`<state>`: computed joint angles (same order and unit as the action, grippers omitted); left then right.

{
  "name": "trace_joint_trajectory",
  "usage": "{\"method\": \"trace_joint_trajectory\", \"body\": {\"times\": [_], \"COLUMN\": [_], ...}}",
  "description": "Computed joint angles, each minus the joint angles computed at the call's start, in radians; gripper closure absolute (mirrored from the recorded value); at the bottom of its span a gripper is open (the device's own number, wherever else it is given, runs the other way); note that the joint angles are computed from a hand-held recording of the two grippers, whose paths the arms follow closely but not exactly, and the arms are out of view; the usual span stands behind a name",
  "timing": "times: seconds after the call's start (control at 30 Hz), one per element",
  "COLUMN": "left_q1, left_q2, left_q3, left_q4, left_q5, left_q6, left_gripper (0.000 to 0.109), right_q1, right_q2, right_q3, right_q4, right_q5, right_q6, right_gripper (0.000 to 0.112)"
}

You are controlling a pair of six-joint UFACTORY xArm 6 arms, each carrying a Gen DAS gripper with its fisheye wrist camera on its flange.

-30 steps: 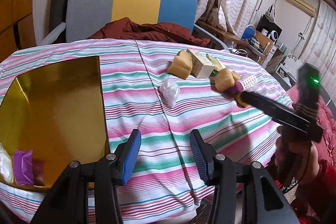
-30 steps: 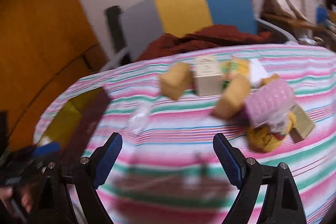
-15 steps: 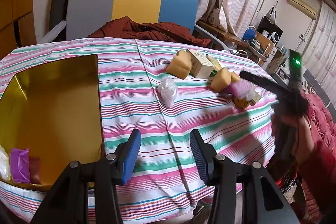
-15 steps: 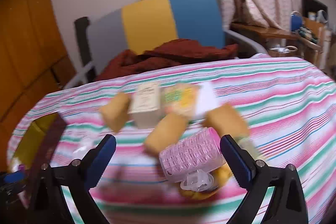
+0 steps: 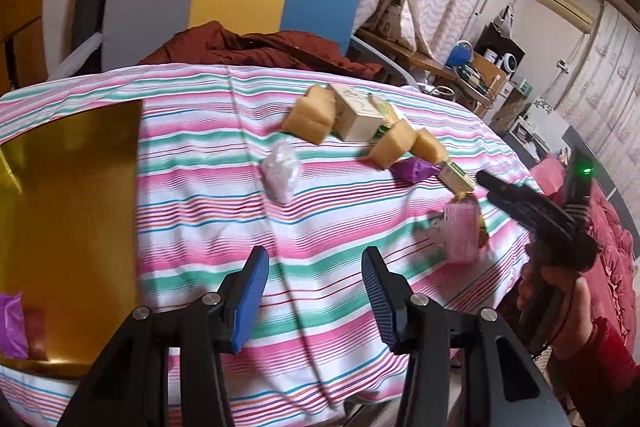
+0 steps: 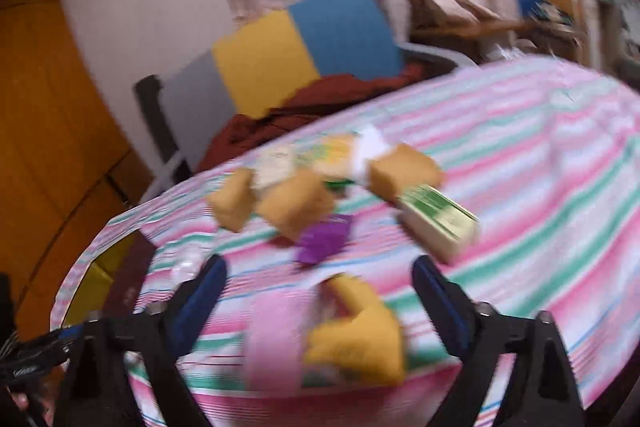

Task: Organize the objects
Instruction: 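Move both tools back toward the items on the cloth, then grasp the pink hair roller with left tool while right tool grasps yellow pouch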

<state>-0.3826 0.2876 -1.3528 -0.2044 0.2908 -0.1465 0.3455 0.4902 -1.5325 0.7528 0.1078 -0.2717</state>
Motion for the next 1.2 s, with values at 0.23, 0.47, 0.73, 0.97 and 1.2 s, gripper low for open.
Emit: {"method": "trace_joint_trajectory", "body": {"times": [0.23,0.47,0.73,0.97,1.2], "left_q1": [-0.045,-0.078,-0.097,-0.081,-0.071], "left_q2": [0.074,0.222,0.374,0.442,0.524], "left_q3": [-0.112,-0.320,-0.504,-0.581,-0.681], "left_q4": [-0.124,-0.404,-0.575,-0.661,-0.697], "left_q5": [0.041,0.180,0.279,0.315,0.358], "left_q6": [0.143,0.361,0.422,0.360,0.241], "left_gripper": [0.059,0.059,0.058,0.057,0.051], "right_q1": [-0.009,0.025,0.029,0.037,0.046], "right_q2": [0.001,0.048,0.049,0.050,0.049], "right_q3": [0.039,0.016,0.007,0.005,0.017], "right_q4": [0.039,-0.081,0.220,0.299,0.284], "right_q5": [0.062,0.053,0.051,0.035,0.008], "right_q6": [-0.032,-0.026,-0.244,-0.307,-0.321], "right_gripper": [0.032,0.059,0.069,0.070,0.070]}}
